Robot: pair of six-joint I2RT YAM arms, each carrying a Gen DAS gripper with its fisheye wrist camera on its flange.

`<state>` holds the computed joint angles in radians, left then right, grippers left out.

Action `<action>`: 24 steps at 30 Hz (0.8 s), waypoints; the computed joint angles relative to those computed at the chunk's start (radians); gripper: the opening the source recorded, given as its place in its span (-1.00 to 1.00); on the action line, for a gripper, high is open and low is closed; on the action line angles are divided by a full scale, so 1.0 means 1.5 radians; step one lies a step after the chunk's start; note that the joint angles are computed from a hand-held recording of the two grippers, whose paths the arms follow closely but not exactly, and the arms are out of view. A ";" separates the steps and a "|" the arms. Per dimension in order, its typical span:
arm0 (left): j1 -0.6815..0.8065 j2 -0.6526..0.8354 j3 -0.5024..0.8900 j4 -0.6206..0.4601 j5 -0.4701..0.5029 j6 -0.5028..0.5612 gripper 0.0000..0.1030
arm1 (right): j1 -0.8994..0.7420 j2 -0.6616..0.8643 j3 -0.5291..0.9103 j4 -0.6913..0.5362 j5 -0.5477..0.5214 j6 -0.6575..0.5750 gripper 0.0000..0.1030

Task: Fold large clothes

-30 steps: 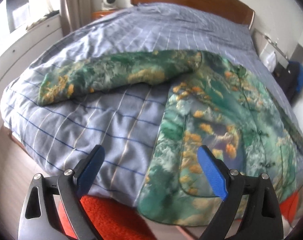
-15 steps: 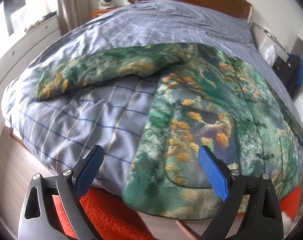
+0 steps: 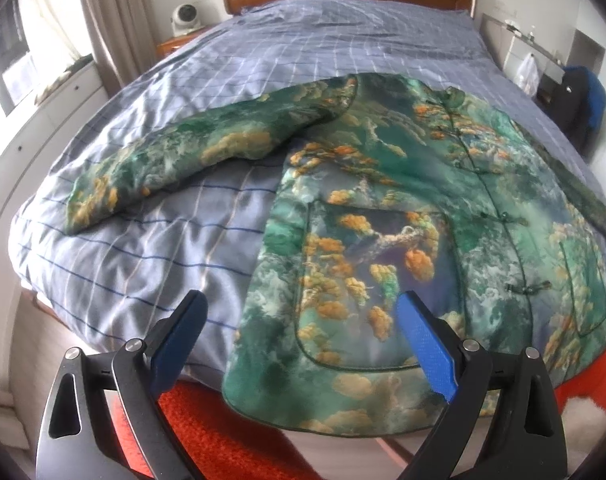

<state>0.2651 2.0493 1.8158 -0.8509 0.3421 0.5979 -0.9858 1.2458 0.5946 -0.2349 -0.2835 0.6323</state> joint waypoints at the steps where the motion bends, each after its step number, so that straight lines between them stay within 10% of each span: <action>1: -0.001 -0.002 -0.002 0.000 -0.002 0.003 0.87 | -0.017 0.003 -0.016 0.018 -0.032 0.009 0.36; 17: -0.153 -0.050 0.046 -0.103 0.003 0.013 0.90 | -0.223 -0.065 -0.213 0.234 -0.318 0.064 0.56; 19: -0.175 -0.077 0.011 -0.092 0.001 0.025 0.90 | -0.208 -0.067 -0.202 0.211 -0.290 0.045 0.33; 22: -0.201 -0.113 -0.045 -0.067 -0.020 0.046 0.90 | -0.182 -0.095 -0.184 0.167 -0.229 0.010 -0.82; 24: -0.206 -0.130 -0.076 -0.051 -0.034 0.054 0.90 | -0.184 -0.118 -0.185 0.163 -0.222 0.024 -0.81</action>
